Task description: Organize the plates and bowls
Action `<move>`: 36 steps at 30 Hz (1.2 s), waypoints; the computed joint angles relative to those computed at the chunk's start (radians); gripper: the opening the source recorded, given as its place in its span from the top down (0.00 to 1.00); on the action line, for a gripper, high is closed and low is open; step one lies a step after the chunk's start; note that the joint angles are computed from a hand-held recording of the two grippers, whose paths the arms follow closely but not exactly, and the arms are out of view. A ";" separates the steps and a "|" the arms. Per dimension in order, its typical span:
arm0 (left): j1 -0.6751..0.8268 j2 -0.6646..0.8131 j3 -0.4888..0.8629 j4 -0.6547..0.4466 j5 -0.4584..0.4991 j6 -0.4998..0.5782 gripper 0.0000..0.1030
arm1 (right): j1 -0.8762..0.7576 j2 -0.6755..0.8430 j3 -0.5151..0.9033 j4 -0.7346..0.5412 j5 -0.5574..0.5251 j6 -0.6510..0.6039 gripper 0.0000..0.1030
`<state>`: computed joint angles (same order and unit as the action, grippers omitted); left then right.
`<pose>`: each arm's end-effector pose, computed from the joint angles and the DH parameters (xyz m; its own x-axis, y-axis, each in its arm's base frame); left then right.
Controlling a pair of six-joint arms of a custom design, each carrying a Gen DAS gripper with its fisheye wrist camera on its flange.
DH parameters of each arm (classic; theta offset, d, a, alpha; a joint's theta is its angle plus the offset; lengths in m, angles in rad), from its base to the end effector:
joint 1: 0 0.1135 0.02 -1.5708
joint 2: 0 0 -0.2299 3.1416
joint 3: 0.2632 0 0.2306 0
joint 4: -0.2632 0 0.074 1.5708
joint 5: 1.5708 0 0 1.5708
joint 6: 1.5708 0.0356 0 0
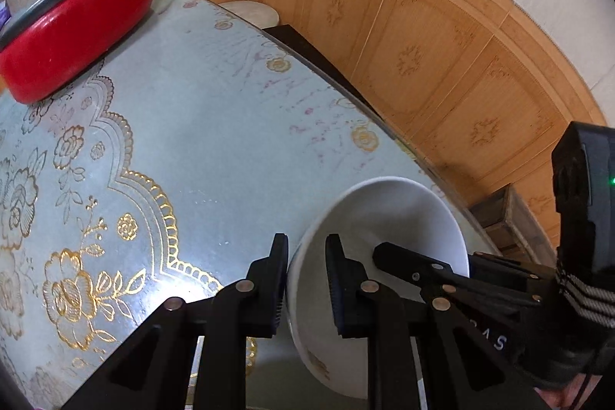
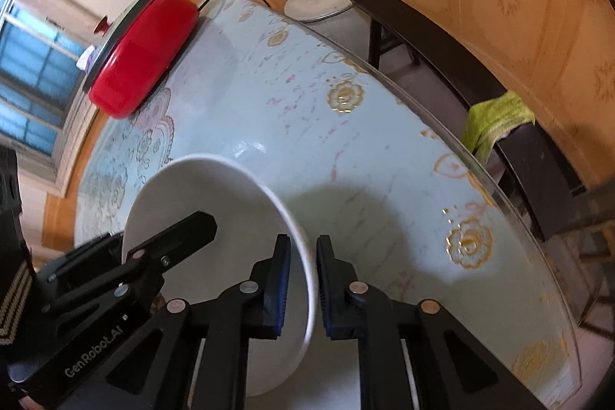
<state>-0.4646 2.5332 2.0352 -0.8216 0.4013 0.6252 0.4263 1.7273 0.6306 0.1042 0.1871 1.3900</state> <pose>0.4045 -0.2183 0.0878 -0.4099 0.8081 -0.4230 0.9116 0.3780 -0.1613 0.2490 0.1058 0.0786 -0.4457 0.8591 -0.2515 0.6936 0.5090 0.5097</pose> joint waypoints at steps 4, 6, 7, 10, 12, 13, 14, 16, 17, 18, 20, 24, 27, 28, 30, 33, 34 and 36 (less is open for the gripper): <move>0.026 -0.048 -0.063 0.012 0.027 0.009 0.81 | 0.013 -0.031 -0.002 -0.019 0.018 0.012 0.87; 0.034 -0.046 -0.056 0.000 0.043 0.003 0.81 | 0.014 -0.045 -0.009 -0.017 0.023 0.022 0.87; 0.041 -0.042 -0.043 -0.018 0.054 0.002 0.81 | 0.013 -0.054 -0.019 -0.004 0.022 0.029 0.87; 0.056 -0.045 -0.033 -0.041 0.077 0.000 0.81 | 0.015 -0.081 -0.044 0.019 0.021 0.046 0.87; 0.060 -0.054 -0.043 -0.037 0.080 0.003 0.81 | 0.018 -0.086 -0.033 0.000 0.027 0.039 0.87; 0.062 -0.064 -0.059 -0.031 0.082 0.004 0.81 | 0.019 -0.087 -0.034 0.002 0.026 0.044 0.87; 0.064 -0.071 -0.070 -0.023 0.085 0.003 0.81 | 0.019 -0.088 -0.039 0.010 0.023 0.052 0.87; 0.068 -0.073 -0.071 -0.029 0.090 0.002 0.82 | 0.019 -0.088 -0.061 0.048 0.013 0.071 0.87; 0.071 -0.066 -0.059 -0.039 0.092 0.001 0.83 | 0.020 -0.086 -0.071 0.066 0.008 0.082 0.87; 0.076 -0.062 -0.049 -0.052 0.098 -0.002 0.83 | 0.019 -0.084 -0.083 0.089 0.000 0.095 0.87; 0.076 -0.051 -0.024 -0.068 0.105 -0.004 0.83 | 0.016 -0.085 -0.113 0.142 -0.015 0.120 0.87; 0.084 -0.088 -0.057 -0.053 0.127 0.001 0.83 | 0.021 -0.120 -0.123 0.137 -0.010 0.129 0.87; 0.090 -0.110 -0.069 -0.054 0.144 0.003 0.83 | 0.026 -0.154 -0.115 0.099 0.007 0.125 0.87; 0.090 -0.118 -0.071 -0.056 0.150 0.002 0.83 | 0.028 -0.170 -0.112 0.085 0.012 0.126 0.87; 0.097 -0.144 -0.081 -0.061 0.166 0.004 0.83 | 0.030 -0.193 -0.114 0.075 0.015 0.130 0.87; 0.108 -0.182 -0.102 -0.062 0.187 0.013 0.83 | 0.034 -0.240 -0.105 0.037 0.023 0.123 0.87; 0.113 -0.192 -0.105 -0.066 0.193 0.018 0.83 | 0.039 -0.255 -0.094 0.012 0.028 0.121 0.87; 0.125 -0.206 -0.106 -0.076 0.210 0.025 0.83 | 0.048 -0.279 -0.073 -0.034 0.037 0.116 0.87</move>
